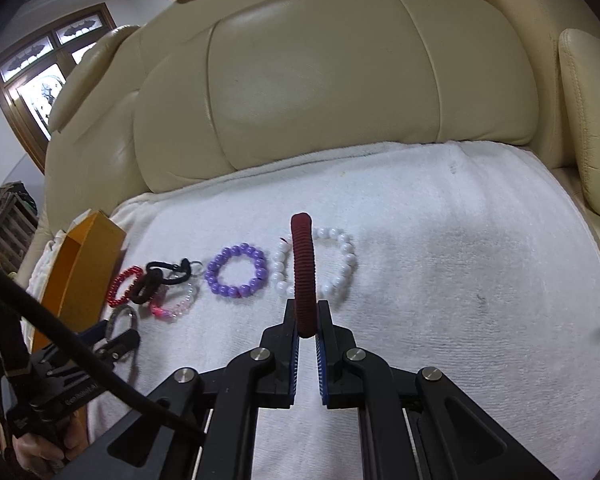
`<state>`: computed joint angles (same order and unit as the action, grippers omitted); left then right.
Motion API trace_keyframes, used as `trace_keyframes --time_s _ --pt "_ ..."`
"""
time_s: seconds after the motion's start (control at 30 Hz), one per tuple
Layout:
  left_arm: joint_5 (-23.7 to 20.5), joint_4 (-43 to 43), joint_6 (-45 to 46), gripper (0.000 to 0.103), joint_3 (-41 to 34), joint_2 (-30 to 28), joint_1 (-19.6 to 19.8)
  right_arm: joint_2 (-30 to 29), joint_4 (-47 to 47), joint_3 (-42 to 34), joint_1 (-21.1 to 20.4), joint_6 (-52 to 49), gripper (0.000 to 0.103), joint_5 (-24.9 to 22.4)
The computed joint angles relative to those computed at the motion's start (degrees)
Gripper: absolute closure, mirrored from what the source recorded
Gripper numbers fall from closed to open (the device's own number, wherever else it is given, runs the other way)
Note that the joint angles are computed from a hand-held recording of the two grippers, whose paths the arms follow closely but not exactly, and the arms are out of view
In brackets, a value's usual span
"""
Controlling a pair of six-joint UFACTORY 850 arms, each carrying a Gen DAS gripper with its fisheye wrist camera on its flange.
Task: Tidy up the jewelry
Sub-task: 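Carry the maroon bangle into the box with right tool while left places silver cuff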
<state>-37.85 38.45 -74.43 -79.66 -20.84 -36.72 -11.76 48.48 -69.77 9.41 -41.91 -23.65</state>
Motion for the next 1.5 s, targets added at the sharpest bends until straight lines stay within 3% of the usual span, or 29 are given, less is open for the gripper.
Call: trace_keyframes --time_s 0.2,0.4,0.57,0.63,0.8,0.87,1.03,1.33,1.5 --pt "1.2 2.2 -1.7 0.04 0.7 1.2 -0.8 0.2 1.5 0.5 1.4 -0.7 0.095 1.3" --pt "2.4 11.2 -9.2 0.04 2.7 6.7 -3.9 2.0 9.5 2.0 2.3 -9.7 0.095 2.0" --pt "-0.4 22.3 -20.5 0.04 8.7 14.9 -6.9 4.1 19.5 4.2 4.2 -21.3 0.095 3.1" --pt "-3.7 24.6 -24.5 0.04 11.6 18.8 -7.0 4.3 21.3 4.1 5.4 -22.9 0.095 1.9" --pt "-13.1 23.6 -26.2 0.04 15.8 24.2 -2.3 2.5 13.9 0.3 11.4 -17.6 0.095 -0.2" --pt "-14.1 21.1 -25.0 0.04 16.8 24.8 0.8 0.3 7.8 -3.6 14.6 -11.9 0.095 -1.6" --pt "-8.2 9.0 -15.7 0.04 17.4 21.6 11.1 -7.6 -6.7 -16.4 20.9 2.8 0.095 -7.3" --pt "-4.1 3.1 -9.3 0.04 14.6 15.2 15.5 -25.8 -25.7 -41.5 26.2 25.4 0.094 -20.8" --pt "-5.3 2.9 -8.3 0.039 13.0 13.6 16.3 -29.9 -26.7 -46.6 26.5 27.8 0.089 -23.0"
